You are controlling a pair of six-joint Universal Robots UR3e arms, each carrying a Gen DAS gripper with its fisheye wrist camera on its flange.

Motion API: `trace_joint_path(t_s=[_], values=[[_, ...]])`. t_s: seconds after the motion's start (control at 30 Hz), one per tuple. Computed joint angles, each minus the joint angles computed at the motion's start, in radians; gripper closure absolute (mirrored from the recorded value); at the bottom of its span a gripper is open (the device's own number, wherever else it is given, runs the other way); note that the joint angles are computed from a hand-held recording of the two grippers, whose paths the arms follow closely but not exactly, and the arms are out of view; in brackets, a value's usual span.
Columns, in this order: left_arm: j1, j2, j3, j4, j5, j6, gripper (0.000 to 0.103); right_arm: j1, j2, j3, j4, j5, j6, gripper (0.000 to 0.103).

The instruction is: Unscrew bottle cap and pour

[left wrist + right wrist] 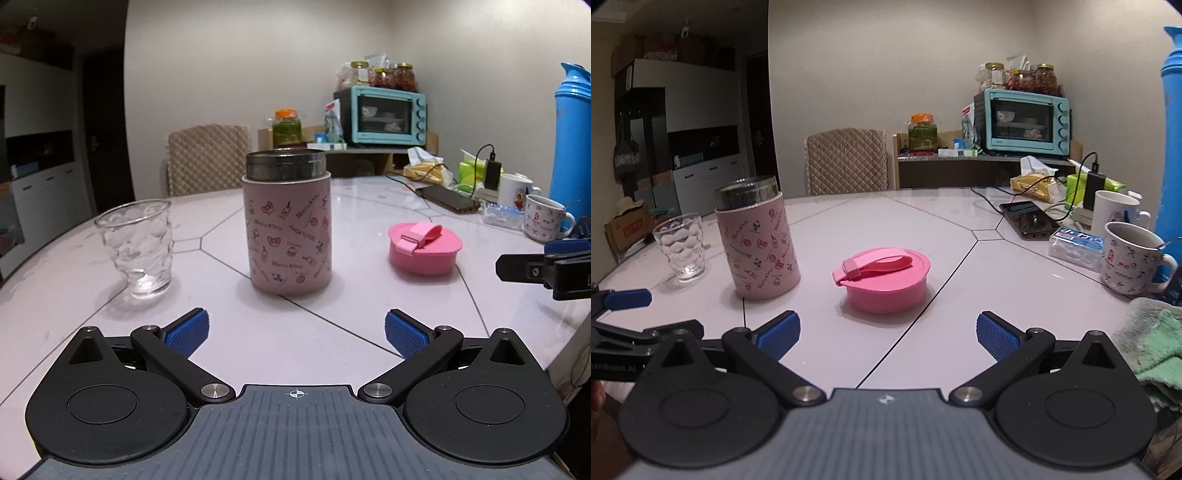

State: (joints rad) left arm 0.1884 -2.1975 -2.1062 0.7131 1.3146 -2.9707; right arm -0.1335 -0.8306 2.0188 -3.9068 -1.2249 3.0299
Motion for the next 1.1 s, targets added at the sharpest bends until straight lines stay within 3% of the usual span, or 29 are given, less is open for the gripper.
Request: trace_joint_path(t_s=[0.7,1.1], values=[[-0.008,0.122,-0.261,0.212,0.026,-0.035,0.000,-0.053,-0.104,0.308,-0.312,0.064,0.045,0.000],[-0.022,0.184,-0.359,0.284,0.055,-0.037,0.000,-0.061,-0.121,0.418,-0.457,0.034,0.063,0.000]])
